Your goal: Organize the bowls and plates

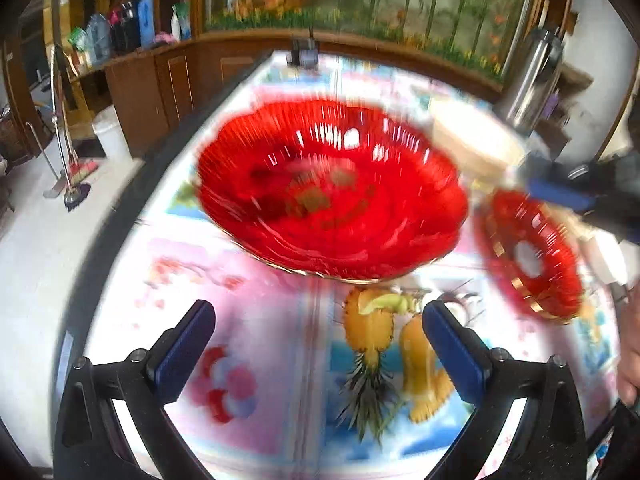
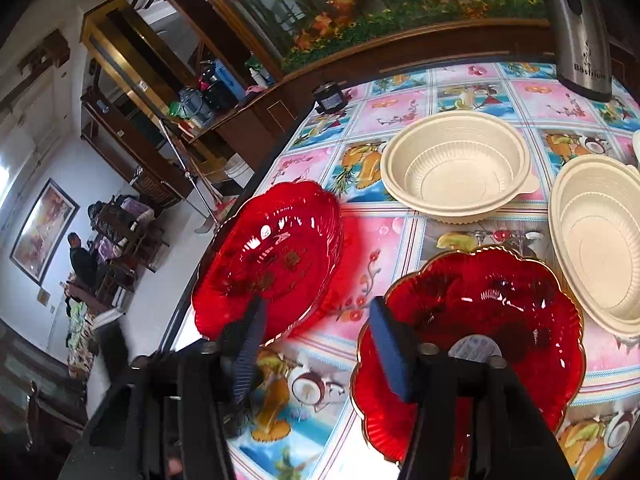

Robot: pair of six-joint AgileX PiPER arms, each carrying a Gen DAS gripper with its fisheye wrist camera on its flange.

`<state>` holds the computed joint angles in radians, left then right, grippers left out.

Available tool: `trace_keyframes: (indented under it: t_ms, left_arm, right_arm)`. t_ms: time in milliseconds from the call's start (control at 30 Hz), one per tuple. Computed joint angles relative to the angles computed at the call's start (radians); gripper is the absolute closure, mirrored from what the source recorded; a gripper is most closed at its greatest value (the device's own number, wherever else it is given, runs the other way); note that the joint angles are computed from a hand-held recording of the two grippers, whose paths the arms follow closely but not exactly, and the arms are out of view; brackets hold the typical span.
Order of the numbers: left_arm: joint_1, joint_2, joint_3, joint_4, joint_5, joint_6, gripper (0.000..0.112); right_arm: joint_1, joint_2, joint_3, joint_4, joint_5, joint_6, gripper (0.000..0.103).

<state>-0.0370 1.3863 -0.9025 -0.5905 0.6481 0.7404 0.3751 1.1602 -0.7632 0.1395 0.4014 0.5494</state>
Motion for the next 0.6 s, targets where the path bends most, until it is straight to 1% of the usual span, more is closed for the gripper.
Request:
trace_keyframes:
  t_ms: [33, 67, 133, 167, 233, 267, 300, 333, 367, 400, 433, 467, 500, 533, 567, 600]
  left_arm:
    - [0.061, -0.016, -0.009, -0.086, 0.046, 0.087, 0.009]
    - [0.119, -0.008, -0.041, -0.138, 0.110, 0.134, 0.009]
    - [0.178, 0.036, -0.110, -0.161, 0.186, 0.144, 0.009]
    - [0.197, 0.066, -0.150, -0.153, 0.208, 0.128, 0.010]
    - [0.217, 0.146, -0.250, -0.123, 0.250, 0.091, 0.035]
    - [0.215, 0.178, -0.286, -0.109, 0.258, 0.074, 0.067]
    - [0.216, 0.226, -0.341, -0.082, 0.284, 0.031, 0.091]
    - [0.221, 0.289, -0.415, -0.068, 0.340, -0.006, 0.094]
    - [0.230, 0.334, -0.469, -0.080, 0.387, -0.018, 0.093]
    - [0.237, 0.367, -0.507, -0.097, 0.411, -0.024, 0.091]
    - [0.229, 0.394, -0.544, -0.082, 0.406, -0.053, 0.087]
    - [0.213, 0.419, -0.587, -0.054, 0.406, -0.099, 0.065]
    - [0.206, 0.446, -0.626, -0.046, 0.422, -0.123, 0.040]
    - [0.203, 0.467, -0.655, -0.059, 0.431, -0.125, 0.036]
    - [0.198, 0.474, -0.665, -0.067, 0.412, -0.130, 0.035]
    - [0.195, 0.486, -0.685, -0.061, 0.412, -0.142, 0.035]
  right_arm:
    - [-0.004, 0.017, -0.005, -0.003, -0.006, -0.003, 0.059]
    - [-0.009, 0.025, -0.010, 0.005, -0.007, -0.012, 0.060]
    - [-0.025, 0.046, -0.018, 0.072, -0.013, -0.081, 0.062]
    - [-0.030, 0.057, -0.027, 0.087, -0.010, -0.097, 0.062]
    - [-0.034, 0.077, -0.039, 0.098, -0.007, -0.105, 0.062]
    - [-0.038, 0.087, -0.044, 0.107, -0.003, -0.112, 0.062]
    - [-0.048, 0.101, -0.054, 0.137, 0.007, -0.142, 0.062]
    - [-0.061, 0.115, -0.062, 0.178, 0.013, -0.184, 0.062]
    - [-0.071, 0.125, -0.067, 0.203, 0.015, -0.207, 0.062]
    - [-0.077, 0.135, -0.073, 0.212, 0.019, -0.215, 0.062]
    - [-0.080, 0.141, -0.077, 0.216, 0.021, -0.220, 0.062]
    - [-0.085, 0.149, -0.080, 0.229, 0.021, -0.234, 0.062]
    - [-0.092, 0.159, -0.086, 0.241, 0.028, -0.246, 0.062]
    - [-0.100, 0.166, -0.086, 0.256, 0.029, -0.258, 0.062]
    - [-0.110, 0.177, -0.091, 0.279, 0.035, -0.279, 0.061]
    - [-0.118, 0.189, -0.098, 0.299, 0.039, -0.300, 0.061]
